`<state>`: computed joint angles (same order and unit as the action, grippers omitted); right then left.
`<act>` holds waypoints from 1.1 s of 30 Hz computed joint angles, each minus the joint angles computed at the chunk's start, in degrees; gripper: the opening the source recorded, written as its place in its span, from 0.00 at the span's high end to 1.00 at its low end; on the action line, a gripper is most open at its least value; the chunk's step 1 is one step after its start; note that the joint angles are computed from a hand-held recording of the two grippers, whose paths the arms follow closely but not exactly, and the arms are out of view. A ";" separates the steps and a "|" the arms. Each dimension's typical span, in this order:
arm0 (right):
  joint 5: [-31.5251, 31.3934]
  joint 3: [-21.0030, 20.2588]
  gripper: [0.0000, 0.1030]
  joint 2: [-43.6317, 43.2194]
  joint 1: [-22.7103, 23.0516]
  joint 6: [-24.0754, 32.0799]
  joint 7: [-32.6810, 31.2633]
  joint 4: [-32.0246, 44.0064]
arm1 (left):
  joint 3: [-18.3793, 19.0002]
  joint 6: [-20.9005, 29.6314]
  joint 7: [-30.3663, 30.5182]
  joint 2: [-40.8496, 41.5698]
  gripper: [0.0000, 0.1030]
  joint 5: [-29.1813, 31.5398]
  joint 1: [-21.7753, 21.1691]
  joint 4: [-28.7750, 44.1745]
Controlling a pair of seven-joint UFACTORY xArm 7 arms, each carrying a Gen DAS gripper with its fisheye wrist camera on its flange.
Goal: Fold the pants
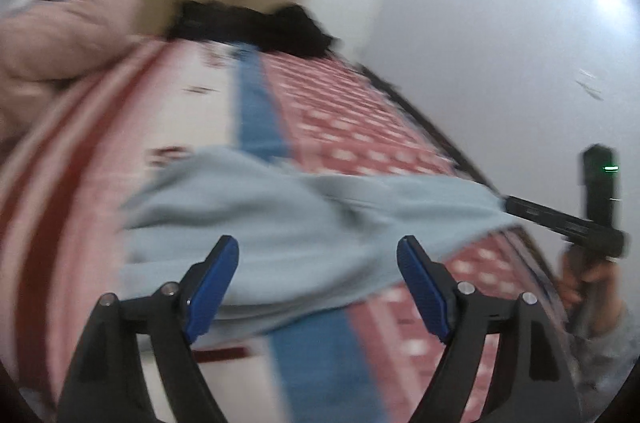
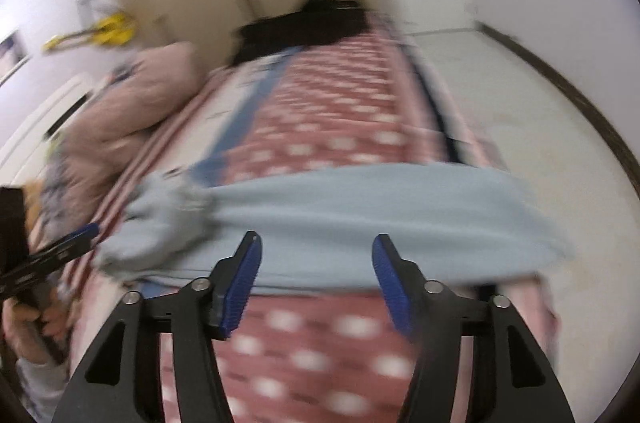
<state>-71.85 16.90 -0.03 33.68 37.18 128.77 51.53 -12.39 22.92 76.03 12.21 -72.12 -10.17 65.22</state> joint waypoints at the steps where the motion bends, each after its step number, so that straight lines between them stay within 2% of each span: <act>1: -2.13 -0.21 0.39 4.16 -0.21 -1.71 -2.84 4.84 | 0.16 -2.59 1.00 0.35 0.24 -1.21 0.07 -0.19; 3: -3.69 -1.73 0.33 10.54 0.46 -4.97 -7.11 12.17 | 0.60 -6.08 0.89 2.44 0.24 -2.09 0.58 0.64; 4: -3.22 -2.59 0.32 14.81 0.61 -6.93 -10.40 17.14 | 0.44 -5.82 1.24 3.30 0.24 -2.67 1.42 1.08; 6: 0.34 -3.60 0.30 22.23 1.26 -6.83 -18.42 26.25 | 0.06 -4.27 2.84 4.93 0.24 -4.69 3.46 1.99; 8: 6.23 -3.73 0.29 28.60 1.73 -4.14 -27.35 34.41 | 0.02 -2.98 4.04 6.80 0.24 -6.07 4.90 2.94; 9: 10.15 -3.49 0.29 32.55 1.94 -0.81 -33.26 39.74 | -0.19 -2.09 5.11 6.96 0.24 -7.02 5.64 2.64; 11: 15.96 -3.38 0.29 37.87 2.08 3.49 -40.56 46.83 | -0.33 1.13 7.76 8.15 0.27 -9.21 7.18 3.04; 12: 17.88 -3.54 0.36 38.85 1.66 3.10 -41.72 47.61 | -0.39 2.15 9.58 8.67 0.28 -11.01 7.74 3.22; 13: 19.82 -3.45 0.48 39.78 0.63 0.35 -41.91 47.58 | -0.26 3.01 10.54 9.42 0.29 -12.43 8.04 3.65; 14: 20.45 -3.83 0.73 39.57 -0.02 -3.74 -40.81 46.08 | 0.18 4.23 9.40 10.29 0.29 -11.85 8.03 4.28; 15: 20.59 -4.74 0.83 38.74 0.07 -6.41 -39.12 44.22 | 0.60 5.13 7.75 10.93 0.29 -10.29 7.89 4.95; 18: 16.89 -10.96 0.90 36.55 5.88 -4.83 -30.35 42.04 | 0.30 5.27 8.05 10.99 0.31 -10.02 8.15 5.20; 20: 12.21 -17.18 0.90 34.32 13.44 0.26 -20.62 40.26 | 0.12 6.47 9.41 10.83 0.32 -11.03 8.67 5.02; 22: 9.55 -19.86 0.90 32.50 18.18 5.07 -11.57 38.00 | 0.38 7.28 9.23 11.06 0.38 -10.58 8.59 5.23; 23: 8.97 -19.78 0.90 31.77 19.04 6.78 -7.92 36.87 | 0.46 7.52 9.12 11.11 0.42 -10.35 8.57 5.25; 25: 9.23 -18.17 0.89 30.81 18.90 7.82 -3.81 34.68 | 0.49 7.45 9.43 11.25 0.42 -10.40 8.55 5.37; 29: 13.30 -15.05 0.73 30.19 16.10 4.28 -6.93 32.11 | 0.48 6.36 9.07 11.43 0.42 -9.79 8.15 5.40; 30: 12.66 -15.31 0.64 29.30 16.34 3.94 -6.42 31.17 | 0.41 6.27 9.18 11.50 0.42 -9.83 8.19 5.43; 33: 9.74 -15.73 0.46 27.02 17.00 7.67 -7.09 31.07 | 0.23 5.84 9.22 11.70 0.42 -10.04 8.20 5.53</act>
